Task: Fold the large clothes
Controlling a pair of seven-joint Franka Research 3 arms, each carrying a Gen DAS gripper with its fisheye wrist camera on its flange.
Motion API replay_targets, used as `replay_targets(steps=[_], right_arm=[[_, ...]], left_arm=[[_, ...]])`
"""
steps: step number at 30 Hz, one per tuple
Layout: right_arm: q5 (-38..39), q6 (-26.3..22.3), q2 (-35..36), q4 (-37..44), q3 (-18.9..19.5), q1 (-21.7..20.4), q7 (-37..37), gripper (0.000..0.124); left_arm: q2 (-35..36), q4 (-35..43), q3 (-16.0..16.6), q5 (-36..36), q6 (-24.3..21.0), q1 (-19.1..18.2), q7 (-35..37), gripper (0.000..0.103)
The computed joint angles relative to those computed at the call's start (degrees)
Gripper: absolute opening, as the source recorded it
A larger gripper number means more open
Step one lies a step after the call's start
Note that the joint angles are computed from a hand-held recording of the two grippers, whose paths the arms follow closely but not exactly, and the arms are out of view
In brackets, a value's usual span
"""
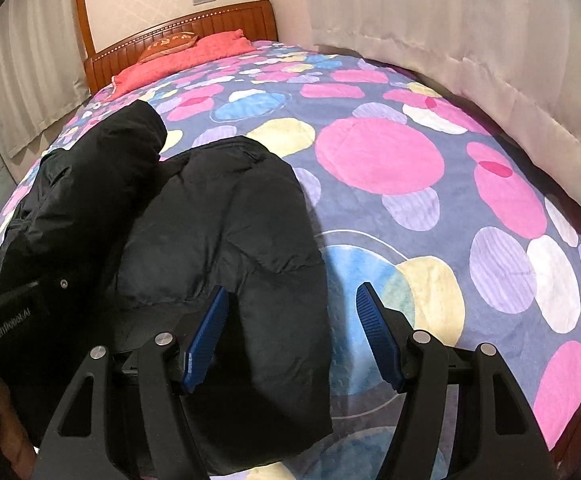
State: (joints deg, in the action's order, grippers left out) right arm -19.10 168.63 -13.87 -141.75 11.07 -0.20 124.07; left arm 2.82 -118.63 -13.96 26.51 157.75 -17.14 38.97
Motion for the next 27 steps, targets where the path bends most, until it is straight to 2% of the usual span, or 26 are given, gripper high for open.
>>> replay_targets(steps=[2,5,7,8,12,15,17,21,25,27], right_arm=[[0.34,-0.17,-0.31,-0.16,-0.26,0.16,-0.13,0.066],[-0.04,-0.37,-0.94,-0.38,0.09,-0.33,0.24,0.066],[-0.37,-0.64,-1.28,-0.4,0.37,-0.59,0.38,0.066],[-0.27,-0.81,-1.35,-0.32,0.26,-0.53,0.12,0.066],[-0.83,-1.76,-2.71,-0.4,0.92,-0.79,0.48,0.066],[0.47,-1.84,-3.4,-0.08,0.52,0.09,-0.57,0.066],[1.02,-1.78,-3.71,0.26,0.74,0.42,-1.12,0.066],[4.35,-1.96,-3.03,2.41,0.07,3.27,-4.47,0.066],[5.82,-2.24,-1.04,5.41,0.38,4.71,-5.79,0.066],[7.71,-2.45,0.06,6.88,-0.38,6.28,-7.06,0.066]], left_arm=[[-0.63,-0.26,-0.1,0.82,0.02,-0.16,-0.17,0.018],[-2.38,-1.27,-0.31,-0.16,0.26,-0.12,-0.38,0.029],[-4.23,-3.03,-0.49,-3.6,3.02,-0.1,2.31,0.057],[-5.1,-3.73,-0.62,-4.41,3.98,-0.14,2.73,0.06],[-8.39,-5.69,-0.75,-8.43,5.18,-0.81,6.82,0.061],[-13.31,-9.33,-0.43,-9.15,6.34,-0.06,6.75,0.062],[-16.57,-11.8,-0.31,-8.45,6.7,1.6,4.83,0.066],[-21.45,-15.35,-1.93,-2.76,5.1,8.37,-3.21,0.07],[-23.65,-19.62,1.02,-3.8,5.88,11.99,-8.55,0.07],[-23.0,-20.42,3.59,-6.6,6.66,10.71,-6.53,0.07]])
